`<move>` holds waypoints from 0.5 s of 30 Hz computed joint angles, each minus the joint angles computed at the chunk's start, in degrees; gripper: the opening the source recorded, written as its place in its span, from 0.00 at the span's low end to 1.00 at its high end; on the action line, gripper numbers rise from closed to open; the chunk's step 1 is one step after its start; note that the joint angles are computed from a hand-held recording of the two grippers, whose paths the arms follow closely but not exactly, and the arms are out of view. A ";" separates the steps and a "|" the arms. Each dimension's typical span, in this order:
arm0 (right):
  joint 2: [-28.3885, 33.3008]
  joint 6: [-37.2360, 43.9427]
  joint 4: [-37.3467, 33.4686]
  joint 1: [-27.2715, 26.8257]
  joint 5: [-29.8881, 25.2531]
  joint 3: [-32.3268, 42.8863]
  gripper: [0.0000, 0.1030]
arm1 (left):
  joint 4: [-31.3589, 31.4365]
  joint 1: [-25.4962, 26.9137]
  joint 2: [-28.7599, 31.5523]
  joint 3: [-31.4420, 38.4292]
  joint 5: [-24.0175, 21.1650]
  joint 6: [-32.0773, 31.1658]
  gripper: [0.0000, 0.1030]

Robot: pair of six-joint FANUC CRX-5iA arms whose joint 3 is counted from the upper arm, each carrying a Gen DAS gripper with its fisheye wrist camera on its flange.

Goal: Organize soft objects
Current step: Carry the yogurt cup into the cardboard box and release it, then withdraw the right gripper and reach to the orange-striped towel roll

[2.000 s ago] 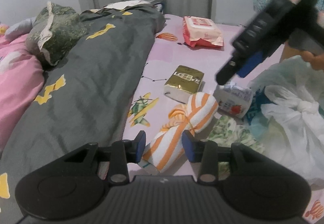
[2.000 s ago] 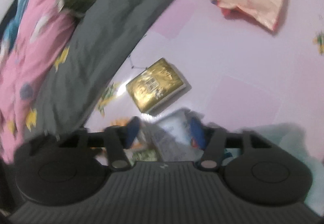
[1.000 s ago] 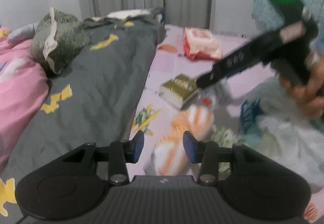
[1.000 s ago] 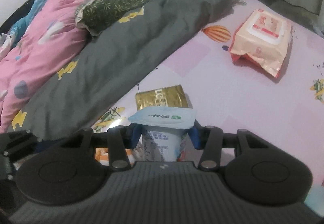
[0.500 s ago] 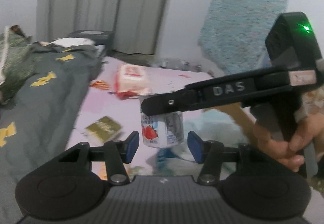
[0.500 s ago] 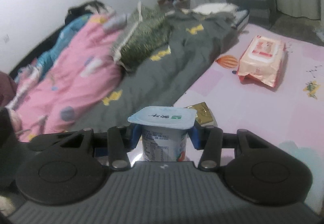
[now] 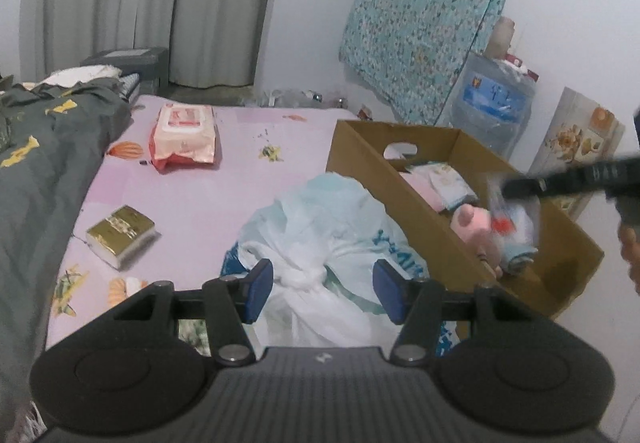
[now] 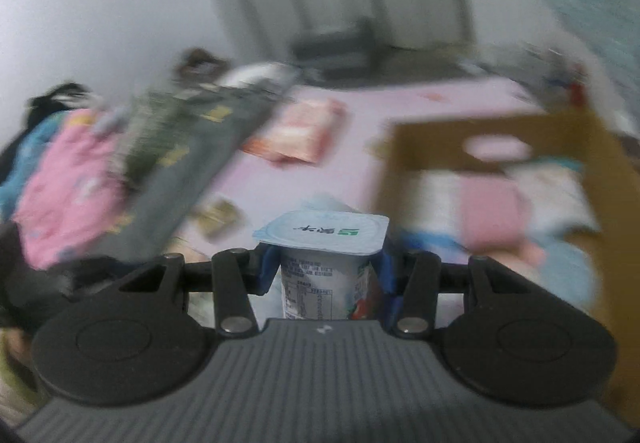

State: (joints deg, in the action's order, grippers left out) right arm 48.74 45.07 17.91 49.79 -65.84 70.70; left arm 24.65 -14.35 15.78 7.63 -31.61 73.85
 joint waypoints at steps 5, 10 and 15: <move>-8.36 -6.22 -2.75 -1.18 3.79 -17.77 0.46 | -3.19 -0.70 1.09 2.10 -1.46 3.56 0.55; -3.64 -1.34 -3.97 -0.96 1.08 -12.68 0.49 | -5.33 -1.02 1.09 2.97 -1.71 5.70 0.55; -3.19 4.55 -7.05 -0.70 -0.95 -9.83 0.57 | -5.28 -0.86 1.15 2.83 -1.72 5.87 0.55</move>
